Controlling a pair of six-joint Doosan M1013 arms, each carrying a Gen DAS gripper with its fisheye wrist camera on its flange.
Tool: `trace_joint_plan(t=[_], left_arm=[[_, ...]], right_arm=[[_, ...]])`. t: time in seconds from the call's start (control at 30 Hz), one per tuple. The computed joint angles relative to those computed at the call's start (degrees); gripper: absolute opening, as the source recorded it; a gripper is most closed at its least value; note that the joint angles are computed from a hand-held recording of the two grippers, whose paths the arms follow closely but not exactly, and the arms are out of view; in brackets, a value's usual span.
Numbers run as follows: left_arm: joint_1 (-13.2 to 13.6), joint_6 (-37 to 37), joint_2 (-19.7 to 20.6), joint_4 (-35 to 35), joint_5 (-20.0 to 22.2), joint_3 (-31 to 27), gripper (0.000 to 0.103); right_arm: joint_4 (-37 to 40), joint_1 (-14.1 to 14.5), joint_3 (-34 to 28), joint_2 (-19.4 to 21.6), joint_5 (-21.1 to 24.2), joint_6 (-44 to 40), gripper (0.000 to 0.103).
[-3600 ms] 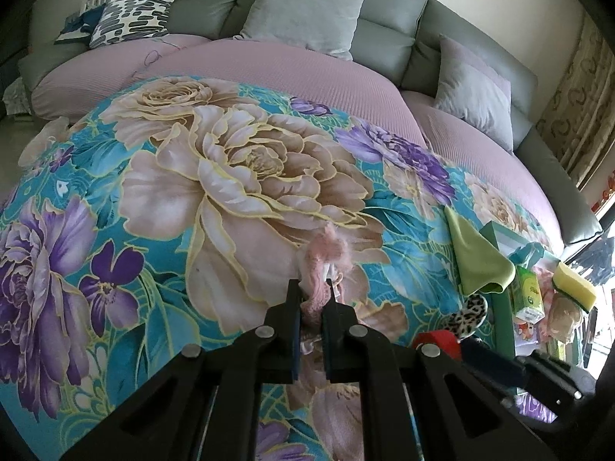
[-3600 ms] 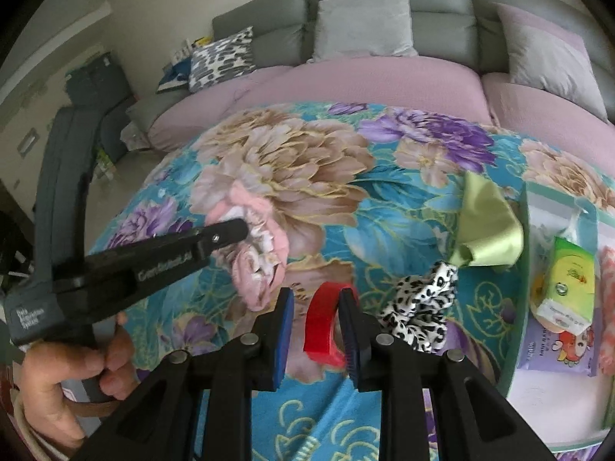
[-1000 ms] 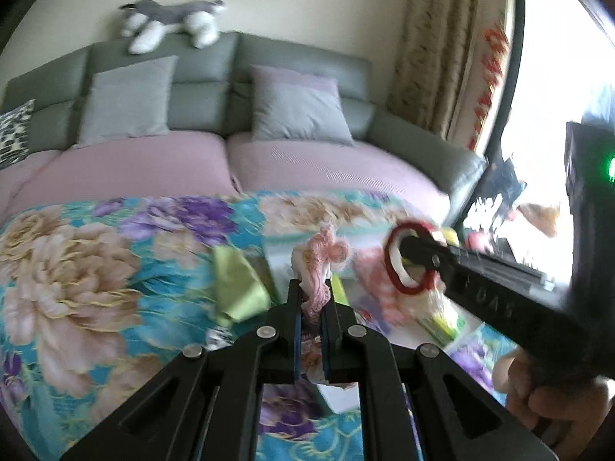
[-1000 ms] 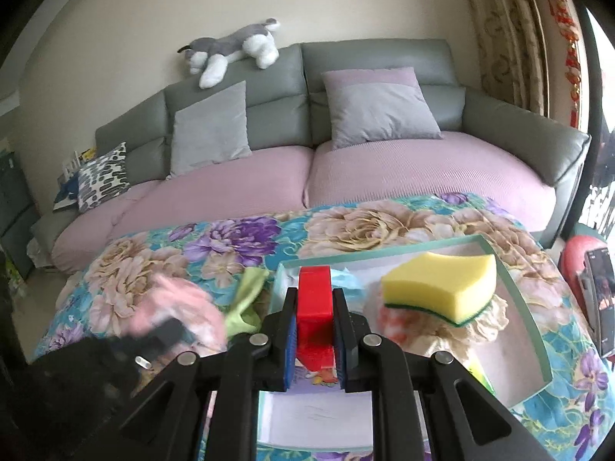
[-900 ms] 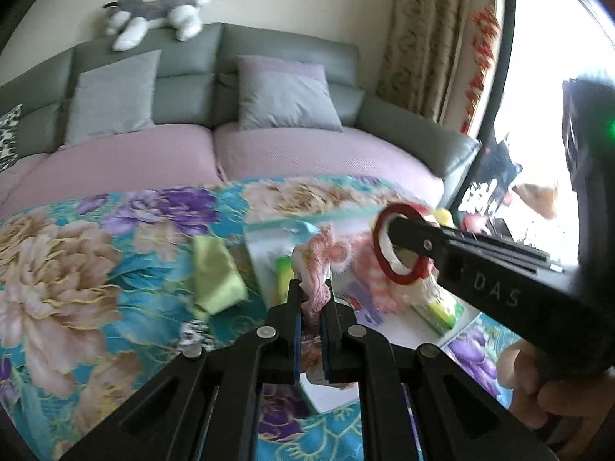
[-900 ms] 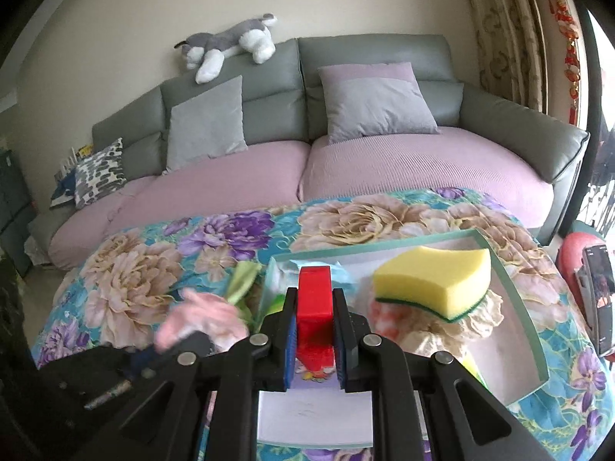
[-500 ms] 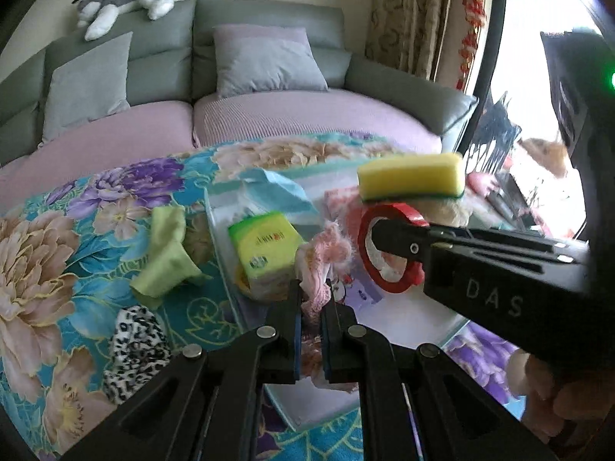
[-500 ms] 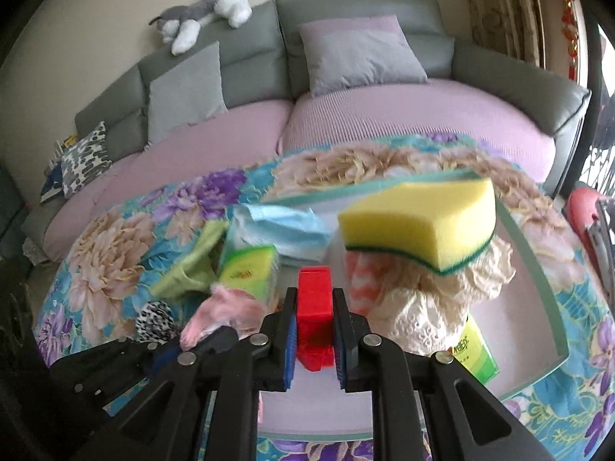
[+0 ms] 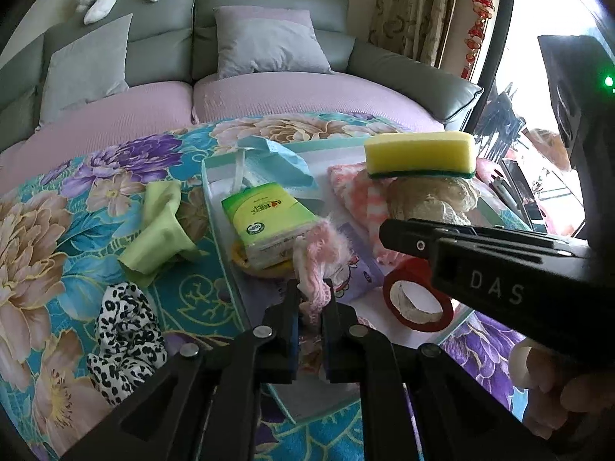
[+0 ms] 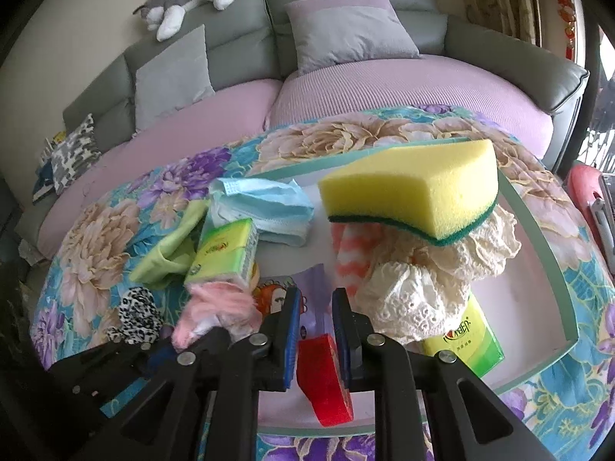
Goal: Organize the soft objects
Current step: 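Carry the pink cloth with the left gripper while the right gripper carries the tape roll to the tray, then open both grippers over the tray, releasing the pink cloth and red tape roll, then move both grippers back toward the leopard scrunchie and lime green cloth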
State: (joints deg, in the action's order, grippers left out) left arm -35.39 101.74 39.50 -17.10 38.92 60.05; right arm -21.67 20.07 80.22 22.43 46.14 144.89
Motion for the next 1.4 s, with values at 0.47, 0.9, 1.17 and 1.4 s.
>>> trace_joint_plan(t=[0.47, 0.9, 1.17, 1.4], left_arm=[[1.25, -0.23, -1.73, -3.81, -3.82, 1.93, 0.043], [2.99, -9.71, -3.74, 1.64, -9.10, 4.11, 0.063], [4.64, -23.32, -3.97, 9.95, -8.93, 4.30, 0.072], [5.57, -36.71, -3.34, 20.39, -4.97, 3.22, 0.077]], right_arm=[[-4.23, 1.27, -1.00, -0.50, 1.00, 1.50, 0.026], [-5.93, 2.05, -1.67, -0.49, -0.07, 1.86, 0.058], [-4.92, 2.73, -3.21, 0.48, -0.52, -0.46, 0.068], [-4.31, 3.30, -4.52, 1.42, -0.56, -1.77, 0.080]])
